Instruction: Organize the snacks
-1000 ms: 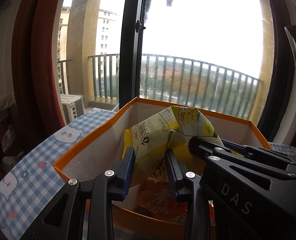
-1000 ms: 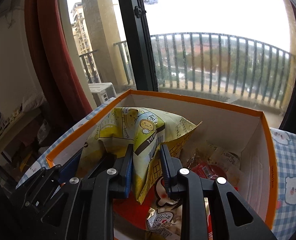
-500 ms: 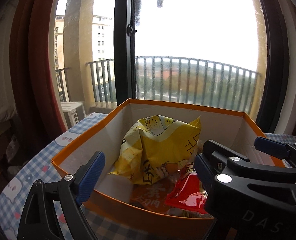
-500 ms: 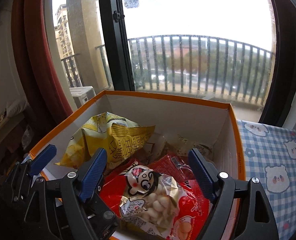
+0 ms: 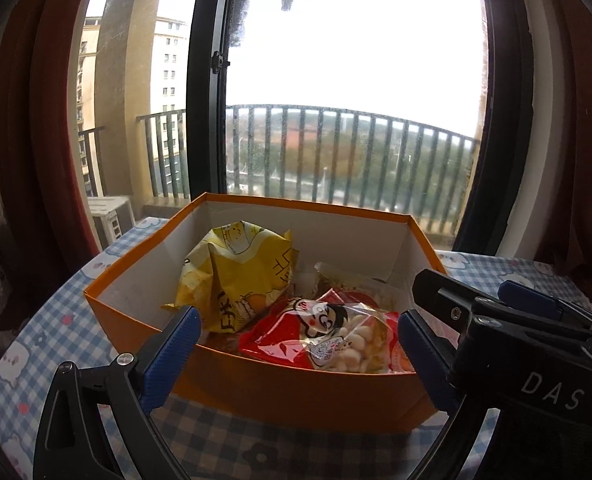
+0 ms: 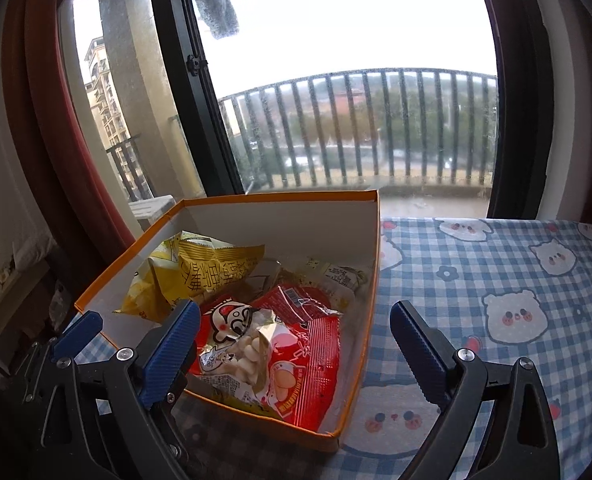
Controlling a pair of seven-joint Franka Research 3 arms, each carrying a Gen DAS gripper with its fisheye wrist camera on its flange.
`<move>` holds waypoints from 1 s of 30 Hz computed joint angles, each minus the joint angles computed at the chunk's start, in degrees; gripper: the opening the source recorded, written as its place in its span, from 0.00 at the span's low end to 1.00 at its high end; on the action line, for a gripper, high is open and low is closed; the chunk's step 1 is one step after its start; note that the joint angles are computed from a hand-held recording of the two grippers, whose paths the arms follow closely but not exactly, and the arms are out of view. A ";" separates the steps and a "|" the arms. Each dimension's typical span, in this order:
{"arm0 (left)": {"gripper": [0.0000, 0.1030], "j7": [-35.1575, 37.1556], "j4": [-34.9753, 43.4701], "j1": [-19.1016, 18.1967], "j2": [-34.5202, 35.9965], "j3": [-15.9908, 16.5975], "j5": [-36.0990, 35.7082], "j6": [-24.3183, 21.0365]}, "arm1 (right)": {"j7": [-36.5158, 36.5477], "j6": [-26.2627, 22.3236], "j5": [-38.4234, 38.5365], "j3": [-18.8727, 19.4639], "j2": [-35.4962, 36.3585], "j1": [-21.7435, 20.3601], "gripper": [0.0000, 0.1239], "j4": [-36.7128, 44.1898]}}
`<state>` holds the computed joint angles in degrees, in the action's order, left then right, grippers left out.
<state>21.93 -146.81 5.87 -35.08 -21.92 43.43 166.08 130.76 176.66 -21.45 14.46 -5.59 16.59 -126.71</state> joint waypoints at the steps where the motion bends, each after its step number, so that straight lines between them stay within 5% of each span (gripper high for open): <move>1: 0.97 0.50 -0.19 -1.27 -0.11 0.65 -0.87 -0.09 | 0.42 0.19 0.06 -0.18 -1.10 -0.20 0.79 -1.09; 7: 0.97 1.47 0.18 -3.77 -1.38 -0.16 -2.81 -0.83 | 1.38 1.10 2.54 2.29 -8.80 -5.47 0.79 -8.21; 13: 0.98 1.73 1.30 -5.27 -2.28 -2.22 -2.26 -0.72 | -2.73 1.89 10.40 -0.55 -16.31 -4.61 0.80 -15.29; 21: 0.99 -0.22 2.38 -5.18 -5.15 -6.25 -0.89 -2.56 | -3.20 1.41 12.22 8.22 -28.69 -16.99 0.80 -22.21; 30: 0.99 -2.53 3.15 -6.95 -6.79 -8.87 1.83 -5.84 | -7.22 0.49 16.81 11.73 -38.78 -20.79 0.80 -27.91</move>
<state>19.41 -143.65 -1.08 -41.88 -30.80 45.27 160.24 123.55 177.15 -4.63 26.18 -44.38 -4.20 -154.62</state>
